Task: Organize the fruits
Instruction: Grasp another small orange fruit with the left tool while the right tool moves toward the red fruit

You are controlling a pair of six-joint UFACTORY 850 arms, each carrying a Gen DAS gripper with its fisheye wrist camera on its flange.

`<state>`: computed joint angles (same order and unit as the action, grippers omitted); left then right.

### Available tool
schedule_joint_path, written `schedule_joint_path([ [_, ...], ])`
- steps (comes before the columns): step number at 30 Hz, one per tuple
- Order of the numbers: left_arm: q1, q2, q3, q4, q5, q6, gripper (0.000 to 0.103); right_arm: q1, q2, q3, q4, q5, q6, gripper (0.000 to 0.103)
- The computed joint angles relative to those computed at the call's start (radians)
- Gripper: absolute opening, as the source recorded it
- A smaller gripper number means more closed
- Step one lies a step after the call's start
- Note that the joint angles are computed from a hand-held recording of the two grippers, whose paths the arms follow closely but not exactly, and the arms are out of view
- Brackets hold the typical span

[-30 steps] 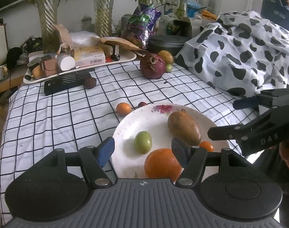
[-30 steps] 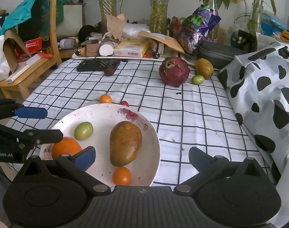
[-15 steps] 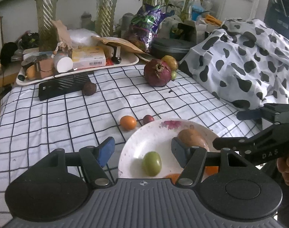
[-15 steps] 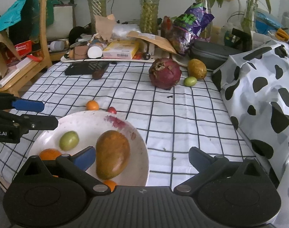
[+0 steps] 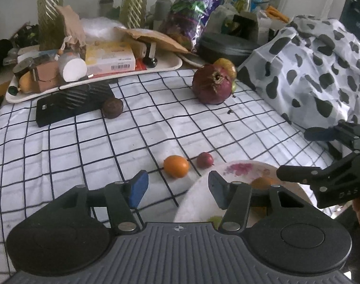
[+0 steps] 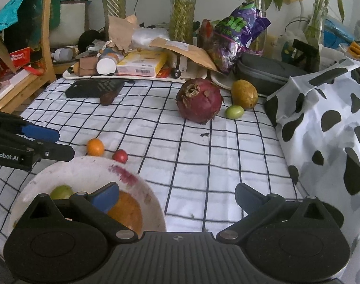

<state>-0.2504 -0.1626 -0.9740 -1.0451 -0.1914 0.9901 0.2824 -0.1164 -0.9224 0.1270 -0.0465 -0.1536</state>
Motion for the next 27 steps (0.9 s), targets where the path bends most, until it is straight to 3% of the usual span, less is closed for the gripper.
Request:
schedule_joint_path([
  [2,0.006,-0.026,-0.027,0.069,-0.018,-0.059,0.053,-0.002,-0.017,-0.017,0.035,-0.003,-0.040,0.103],
  [4,0.013,-0.053,-0.055,0.097,-0.043,-0.084,0.044,-0.004,-0.035,-0.035,0.025,-0.007,-0.037,0.103],
  [11,0.017,-0.131,-0.140,0.243,-0.110,-0.198,0.043,-0.010,-0.085,-0.089,0.047,-0.012,-0.077,0.103],
  [16,0.008,-0.173,-0.181,0.346,-0.136,-0.263,0.035,-0.013,-0.102,-0.107,0.029,-0.017,-0.060,0.103],
  [23,-0.011,-0.171,-0.180,0.362,-0.084,-0.207,0.030,-0.017,-0.151,-0.165,0.191,-0.039,-0.226,0.103],
  [27,-0.004,-0.146,-0.165,0.315,-0.033,-0.178,0.030,-0.016,-0.171,-0.188,0.442,-0.068,-0.471,0.103],
])
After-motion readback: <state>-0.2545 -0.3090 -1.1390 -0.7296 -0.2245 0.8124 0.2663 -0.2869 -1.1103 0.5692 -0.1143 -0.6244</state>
